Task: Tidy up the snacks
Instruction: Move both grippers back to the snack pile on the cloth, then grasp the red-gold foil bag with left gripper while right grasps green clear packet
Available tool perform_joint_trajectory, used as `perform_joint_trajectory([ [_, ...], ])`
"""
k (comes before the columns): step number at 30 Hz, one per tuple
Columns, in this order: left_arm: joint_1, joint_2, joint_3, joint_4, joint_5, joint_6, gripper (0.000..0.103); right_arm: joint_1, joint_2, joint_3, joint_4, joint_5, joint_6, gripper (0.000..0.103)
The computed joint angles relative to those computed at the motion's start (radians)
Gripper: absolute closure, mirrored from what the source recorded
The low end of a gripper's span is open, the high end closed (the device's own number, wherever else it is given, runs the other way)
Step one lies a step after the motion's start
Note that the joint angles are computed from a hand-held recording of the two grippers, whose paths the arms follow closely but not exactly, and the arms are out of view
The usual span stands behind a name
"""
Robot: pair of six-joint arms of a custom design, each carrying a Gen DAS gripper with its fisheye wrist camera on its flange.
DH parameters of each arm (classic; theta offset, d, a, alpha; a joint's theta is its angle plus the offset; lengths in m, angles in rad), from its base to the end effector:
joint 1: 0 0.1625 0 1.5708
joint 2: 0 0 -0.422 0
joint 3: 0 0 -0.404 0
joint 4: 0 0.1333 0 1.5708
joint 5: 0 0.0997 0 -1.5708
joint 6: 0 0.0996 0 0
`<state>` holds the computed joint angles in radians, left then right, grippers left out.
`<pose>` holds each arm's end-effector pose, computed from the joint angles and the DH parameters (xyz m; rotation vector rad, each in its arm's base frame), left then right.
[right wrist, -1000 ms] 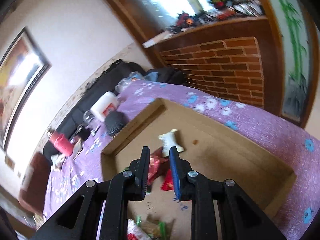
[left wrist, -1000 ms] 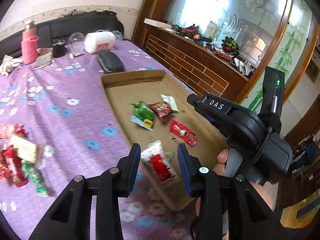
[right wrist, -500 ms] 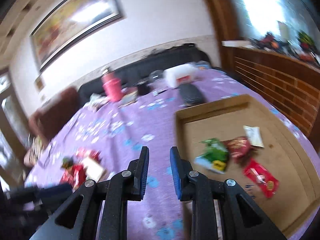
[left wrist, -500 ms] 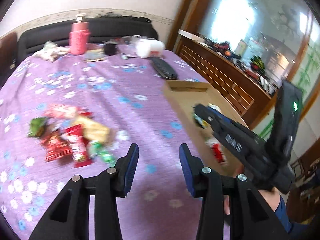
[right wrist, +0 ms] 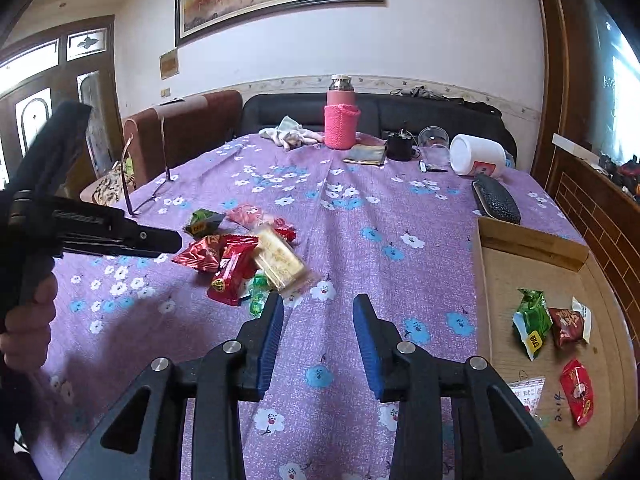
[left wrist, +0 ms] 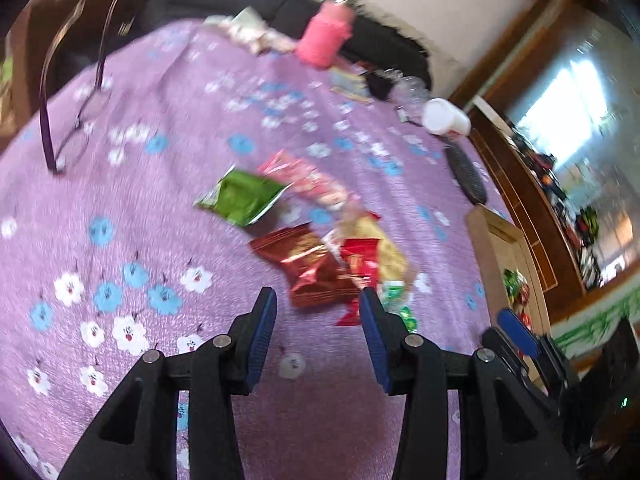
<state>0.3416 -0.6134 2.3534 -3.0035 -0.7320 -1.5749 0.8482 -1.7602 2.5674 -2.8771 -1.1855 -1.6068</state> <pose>-0.2621 -0.3133 -0.0864 -0.2616 2.5081 -1.0403 -0.0913 -0.3617 0.2518 1.2923 -2.4124 0.7650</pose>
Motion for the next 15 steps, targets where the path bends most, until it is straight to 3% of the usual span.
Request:
perform_joint_trajectory([
  [5,0.049,0.007,0.009,-0.100,-0.026,0.016,0.061,0.004,0.013,-0.010,-0.020,0.000,0.025,0.064],
  [10,0.090,0.000,-0.036,-0.045,-0.002,0.047,0.061,0.004,0.008,-0.007,-0.024,0.007,0.016,0.064],
  [15,0.147,0.028,-0.069,-0.073,-0.016,0.093,0.062,0.002,0.006,-0.008,-0.016,0.007,0.015,0.064],
])
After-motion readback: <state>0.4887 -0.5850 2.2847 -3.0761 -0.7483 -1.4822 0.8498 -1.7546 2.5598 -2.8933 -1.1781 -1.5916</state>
